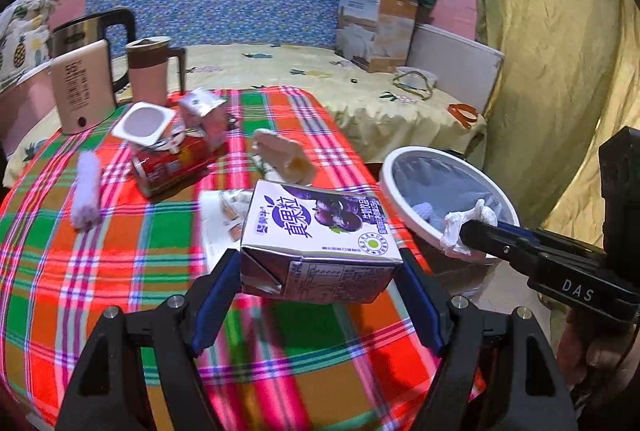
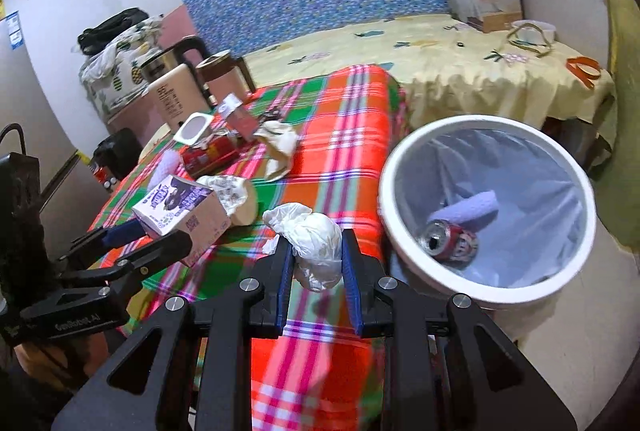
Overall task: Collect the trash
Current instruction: 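Carry the tissue and the juice carton over the bin with both tools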
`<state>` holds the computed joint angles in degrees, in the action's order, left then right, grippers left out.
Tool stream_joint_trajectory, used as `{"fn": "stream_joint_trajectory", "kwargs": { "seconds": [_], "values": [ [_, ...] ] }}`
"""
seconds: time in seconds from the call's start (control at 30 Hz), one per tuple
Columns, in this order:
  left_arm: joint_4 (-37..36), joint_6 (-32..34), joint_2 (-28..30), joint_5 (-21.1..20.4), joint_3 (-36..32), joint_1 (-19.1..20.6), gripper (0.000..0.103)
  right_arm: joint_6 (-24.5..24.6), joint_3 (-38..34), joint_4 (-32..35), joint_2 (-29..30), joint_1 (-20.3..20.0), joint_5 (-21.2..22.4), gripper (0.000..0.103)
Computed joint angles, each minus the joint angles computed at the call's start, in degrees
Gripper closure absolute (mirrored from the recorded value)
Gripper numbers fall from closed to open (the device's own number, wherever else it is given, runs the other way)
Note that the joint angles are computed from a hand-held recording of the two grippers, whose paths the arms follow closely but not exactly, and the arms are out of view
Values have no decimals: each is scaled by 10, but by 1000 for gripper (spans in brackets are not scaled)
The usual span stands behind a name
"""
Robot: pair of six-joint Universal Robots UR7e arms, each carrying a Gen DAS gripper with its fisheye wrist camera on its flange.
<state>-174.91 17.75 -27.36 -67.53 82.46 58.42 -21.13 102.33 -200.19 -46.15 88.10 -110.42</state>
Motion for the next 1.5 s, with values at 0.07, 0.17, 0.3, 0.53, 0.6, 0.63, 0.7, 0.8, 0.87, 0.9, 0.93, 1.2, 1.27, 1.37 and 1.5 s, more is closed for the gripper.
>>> {"fn": "stream_joint_trajectory", "kwargs": {
  "seconds": [0.07, 0.17, 0.3, 0.53, 0.6, 0.63, 0.7, 0.8, 0.87, 0.9, 0.93, 1.2, 1.27, 1.37, 1.5],
  "values": [
    [4, 2, 6, -2, -5, -4, 24, 3, 6, -7, -5, -4, -2, 78],
    [17, 8, 17, -10, -19, -8, 24, 9, 14, -19, -13, -12, -6, 78],
    [36, 16, 34, -23, -41, -15, 24, 18, 22, -30, -25, -26, -12, 77],
    [79, 28, 68, -54, -92, -23, 25, 38, 32, -41, -41, -48, -21, 77],
    [92, 33, 81, -59, -112, -27, 25, 43, 31, -39, -43, -53, -23, 77],
    [100, 34, 87, -60, -120, -28, 26, 46, 30, -36, -44, -56, -24, 77],
    [115, 36, 98, -68, -138, -29, 26, 49, 29, -35, -45, -60, -27, 77],
    [134, 43, 115, -74, -163, -32, 40, 53, 27, -31, -47, -66, -27, 77],
    [153, 50, 130, -74, -187, -34, 52, 58, 25, -28, -47, -70, -28, 77],
    [163, 51, 137, -72, -198, -34, 66, 59, 26, -27, -48, -72, -26, 77],
    [174, 54, 145, -71, -211, -35, 73, 61, 26, -25, -49, -75, -25, 77],
    [206, 38, 172, -50, -258, -27, 73, 66, 30, -24, -53, -82, -18, 77],
    [207, 39, 174, -45, -259, -26, 73, 69, 29, -22, -52, -83, -19, 77],
    [214, 35, 175, -44, -258, -24, 73, 72, 32, -24, -52, -84, -18, 77],
    [194, 38, 157, -45, -227, -22, 73, 72, 39, -38, -51, -85, -12, 77]
  ]
}}
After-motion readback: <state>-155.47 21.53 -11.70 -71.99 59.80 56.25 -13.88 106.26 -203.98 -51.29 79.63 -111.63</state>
